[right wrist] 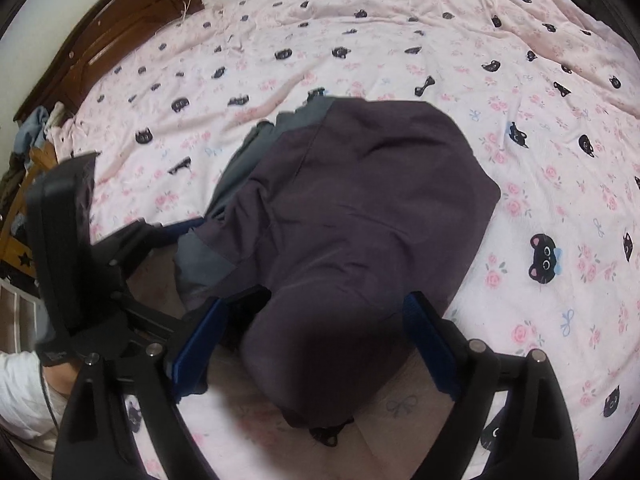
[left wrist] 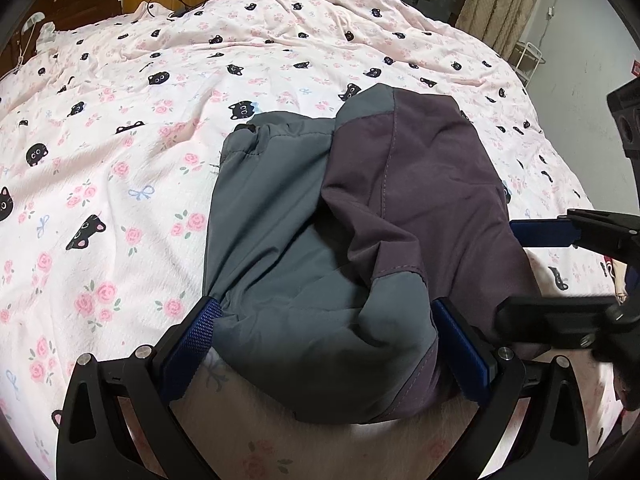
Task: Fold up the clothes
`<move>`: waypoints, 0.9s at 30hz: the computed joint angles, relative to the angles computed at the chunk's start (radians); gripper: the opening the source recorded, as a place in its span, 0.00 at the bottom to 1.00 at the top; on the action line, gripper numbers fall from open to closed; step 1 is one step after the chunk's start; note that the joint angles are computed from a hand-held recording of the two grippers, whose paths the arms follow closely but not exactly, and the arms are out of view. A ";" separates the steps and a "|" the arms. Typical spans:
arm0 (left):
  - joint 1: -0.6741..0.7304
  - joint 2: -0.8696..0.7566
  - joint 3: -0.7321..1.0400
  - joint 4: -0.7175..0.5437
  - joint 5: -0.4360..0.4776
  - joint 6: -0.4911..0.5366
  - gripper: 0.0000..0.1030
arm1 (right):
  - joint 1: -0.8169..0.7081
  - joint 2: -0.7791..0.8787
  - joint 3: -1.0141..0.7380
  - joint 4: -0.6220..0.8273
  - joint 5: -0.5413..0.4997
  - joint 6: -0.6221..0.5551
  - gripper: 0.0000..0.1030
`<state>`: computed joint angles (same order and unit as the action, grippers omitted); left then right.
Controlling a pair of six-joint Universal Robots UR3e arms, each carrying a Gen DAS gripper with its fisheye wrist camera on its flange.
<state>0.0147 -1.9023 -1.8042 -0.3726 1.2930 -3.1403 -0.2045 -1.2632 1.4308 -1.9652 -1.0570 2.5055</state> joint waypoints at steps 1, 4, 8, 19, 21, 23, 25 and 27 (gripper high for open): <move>0.019 0.019 -0.012 -0.009 -0.030 -0.002 1.00 | -0.016 -0.007 -0.001 0.014 0.029 0.004 0.89; 0.072 0.073 -0.038 -0.044 -0.103 -0.006 1.00 | -0.093 -0.036 0.016 0.070 0.152 0.015 0.89; 0.143 0.151 -0.073 -0.067 -0.187 0.018 1.00 | -0.192 -0.073 0.053 0.130 0.289 0.022 0.89; 0.205 0.054 0.063 -0.241 -0.285 0.060 1.00 | -0.288 0.017 0.075 0.243 0.410 0.057 0.89; 0.240 0.028 0.078 -0.292 -0.364 0.061 1.00 | -0.292 0.048 0.061 0.265 0.440 0.055 0.89; 0.259 0.009 0.089 -0.320 -0.405 0.067 1.00 | -0.292 0.076 0.050 0.280 0.464 0.057 0.89; 0.266 -0.001 0.097 -0.337 -0.426 0.077 1.00 | -0.285 0.090 0.054 0.257 0.464 0.078 0.89; 0.269 -0.008 0.104 -0.355 -0.440 0.090 1.00 | -0.277 0.106 0.058 0.229 0.462 0.100 0.89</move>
<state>0.2841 -1.9103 -1.7005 -0.7280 0.8526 -3.0502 -0.4814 -1.1576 1.4886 -1.7364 -0.5946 2.6060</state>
